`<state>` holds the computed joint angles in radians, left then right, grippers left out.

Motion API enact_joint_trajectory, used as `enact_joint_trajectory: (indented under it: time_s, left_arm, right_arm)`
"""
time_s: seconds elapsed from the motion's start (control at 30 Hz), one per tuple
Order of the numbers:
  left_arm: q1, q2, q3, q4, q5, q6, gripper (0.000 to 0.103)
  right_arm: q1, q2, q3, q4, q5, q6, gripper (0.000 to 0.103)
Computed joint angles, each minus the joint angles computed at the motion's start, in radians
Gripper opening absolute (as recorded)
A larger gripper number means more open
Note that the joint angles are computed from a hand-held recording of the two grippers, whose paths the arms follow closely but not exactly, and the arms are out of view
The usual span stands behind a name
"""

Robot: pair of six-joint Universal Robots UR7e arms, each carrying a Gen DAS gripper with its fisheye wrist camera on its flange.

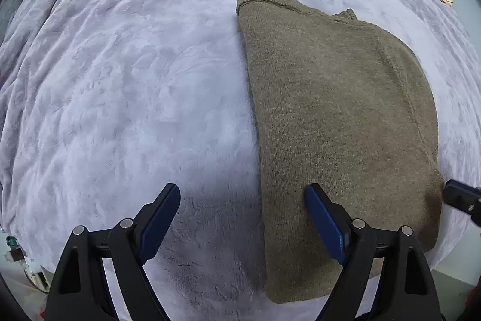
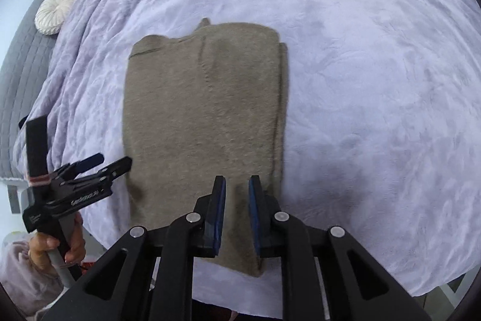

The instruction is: Fold small clothes

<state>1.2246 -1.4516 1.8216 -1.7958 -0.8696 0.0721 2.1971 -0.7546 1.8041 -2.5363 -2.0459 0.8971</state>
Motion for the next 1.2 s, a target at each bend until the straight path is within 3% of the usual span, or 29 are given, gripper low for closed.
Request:
enact_joint_trajectory:
  time_s: [0.1, 0.27, 0.37, 0.4, 0.47, 0.6, 0.8, 0.83, 0.9, 0.93, 1.2]
  left_arm:
    - [-0.012, -0.013, -0.005, 0.039, -0.003, -0.027, 0.086]
    - [-0.034, -0.050, -0.008, 0.099, -0.019, -0.046, 0.086]
    - [-0.046, -0.070, -0.004, 0.143, -0.028, -0.065, 0.086]
    - [-0.048, -0.073, -0.004, 0.157, -0.032, -0.073, 0.086]
    - [-0.056, -0.078, -0.009, 0.187, -0.037, -0.090, 0.086]
    - [-0.085, -0.089, -0.013, 0.237, -0.037, -0.116, 0.086]
    - [-0.113, -0.090, -0.034, 0.269, -0.054, -0.134, 0.086]
    - [-0.117, -0.088, -0.040, 0.279, -0.055, -0.142, 0.086]
    - [-0.124, -0.088, -0.049, 0.291, -0.062, -0.147, 0.086]
    - [-0.126, -0.088, -0.052, 0.292, -0.063, -0.147, 0.086]
    - [-0.129, -0.090, -0.075, 0.307, -0.092, -0.174, 0.086]
  right_arm:
    - [-0.022, 0.038, -0.024, 0.076, 0.035, 0.006, 0.016]
    - [-0.058, -0.004, 0.054, 0.005, 0.112, 0.085, 0.013]
    - [-0.051, -0.027, 0.047, 0.054, 0.107, 0.095, 0.013]
    - [-0.048, -0.032, 0.038, 0.089, 0.097, 0.109, 0.018]
    - [-0.041, -0.037, 0.019, 0.166, 0.079, 0.156, 0.018]
    - [-0.050, -0.062, 0.045, 0.142, 0.109, 0.204, 0.019]
    - [-0.026, -0.048, -0.006, 0.177, 0.081, 0.212, 0.020]
    - [-0.020, -0.041, -0.022, 0.190, 0.073, 0.209, 0.022]
    - [-0.009, -0.032, -0.054, 0.229, 0.054, 0.209, 0.047]
    - [-0.003, -0.032, -0.062, 0.240, 0.045, 0.209, 0.051]
    - [0.024, -0.007, -0.132, 0.296, 0.010, 0.191, 0.054]
